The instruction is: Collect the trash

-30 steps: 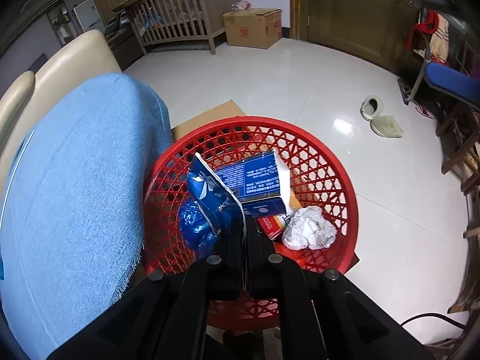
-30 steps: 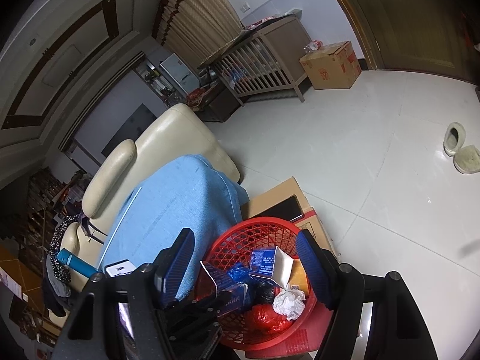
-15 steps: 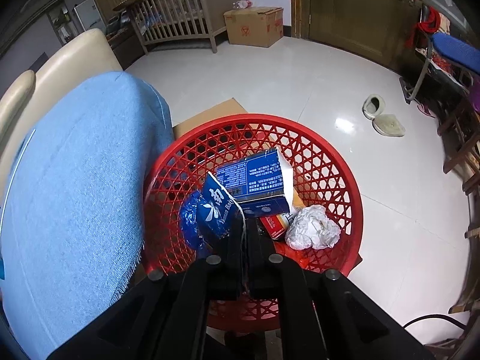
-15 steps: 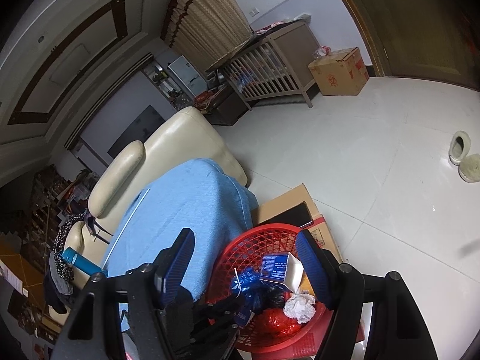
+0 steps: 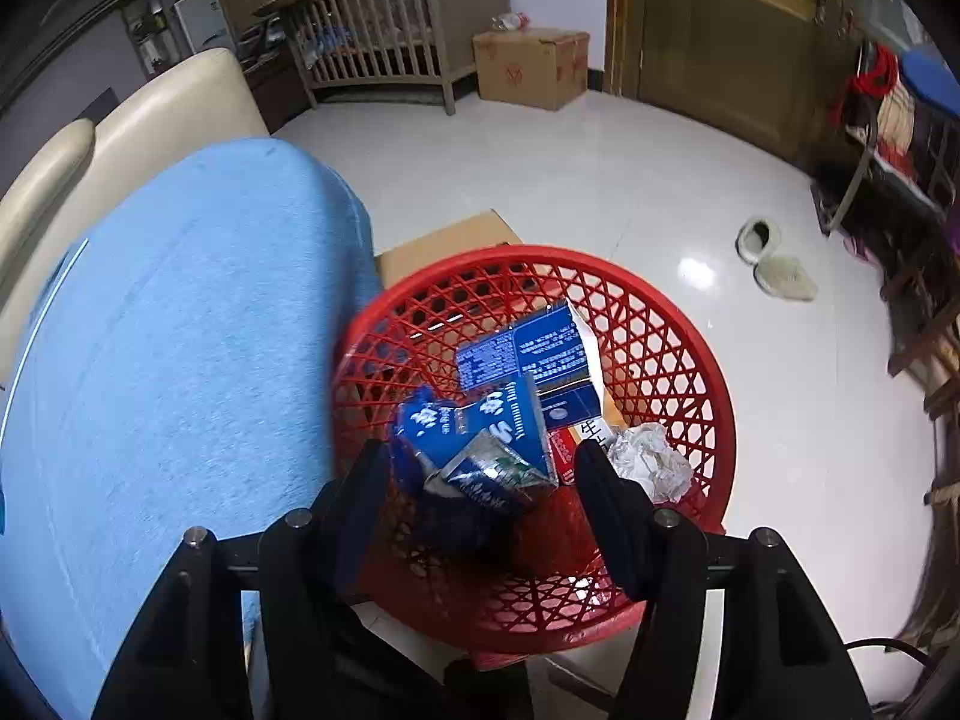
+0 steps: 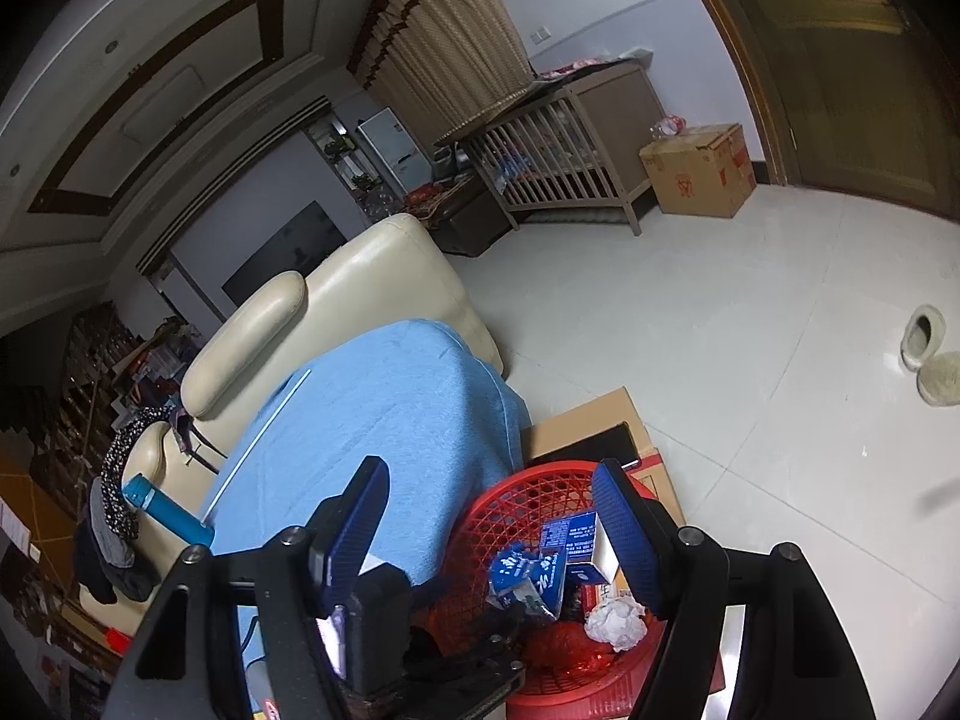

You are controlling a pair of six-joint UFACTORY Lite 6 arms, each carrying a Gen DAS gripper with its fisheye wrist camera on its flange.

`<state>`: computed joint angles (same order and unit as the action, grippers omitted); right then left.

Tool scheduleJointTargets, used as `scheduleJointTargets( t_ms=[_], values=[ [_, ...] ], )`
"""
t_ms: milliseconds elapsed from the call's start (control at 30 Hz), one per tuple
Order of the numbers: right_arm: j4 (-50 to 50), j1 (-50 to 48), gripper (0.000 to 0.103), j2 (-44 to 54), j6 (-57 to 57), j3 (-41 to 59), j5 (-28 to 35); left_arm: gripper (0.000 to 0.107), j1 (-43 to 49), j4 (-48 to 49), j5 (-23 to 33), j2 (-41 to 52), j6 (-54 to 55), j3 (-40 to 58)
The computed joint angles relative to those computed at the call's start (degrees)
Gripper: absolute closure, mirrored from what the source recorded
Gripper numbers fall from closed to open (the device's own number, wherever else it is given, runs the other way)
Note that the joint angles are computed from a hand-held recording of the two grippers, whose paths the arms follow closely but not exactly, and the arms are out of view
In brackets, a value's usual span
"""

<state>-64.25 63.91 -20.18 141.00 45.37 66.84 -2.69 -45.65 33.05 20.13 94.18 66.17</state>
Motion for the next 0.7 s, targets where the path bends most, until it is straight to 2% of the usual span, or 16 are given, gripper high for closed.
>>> scheduleJointTargets(
  t_ms=[133, 200, 300, 367, 400, 567, 700],
  values=[
    [1.9, 1.9, 0.027, 3.4, -1.7, 4.5, 5.3, 0.042, 5.5, -1.4, 5.1, 0.3, 2.3, 3.4],
    [3.8, 2.5, 0.022, 4.8, -2.6, 6.0, 7.8, 0.042, 9.3, -2.2, 8.5, 1.3, 3.6, 6.4],
    [7.6, 2.2, 0.014, 7.5, -3.8, 7.4, 9.2, 0.034, 14.0, -3.7, 12.2, 1.8, 4.7, 10.0],
    [10.3, 1.6, 0.004, 10.0, -4.6, 7.8, 8.0, 0.032, 18.7, -5.7, 15.5, 2.7, 6.7, 13.1],
    [12.0, 1.1, 0.003, 12.7, -5.3, 8.6, 6.6, 0.031, 20.0, -6.2, 16.4, 3.0, 7.4, 13.9],
    [16.2, -0.7, 0.003, 24.7, -8.5, 13.3, -0.3, 0.029, 29.1, -7.8, 22.1, 7.7, 9.1, 21.9],
    [17.1, -1.6, 0.003, 36.2, -11.7, 21.8, -4.4, 0.028, 33.8, -6.3, 25.6, 13.1, 6.5, 29.1]
  ],
)
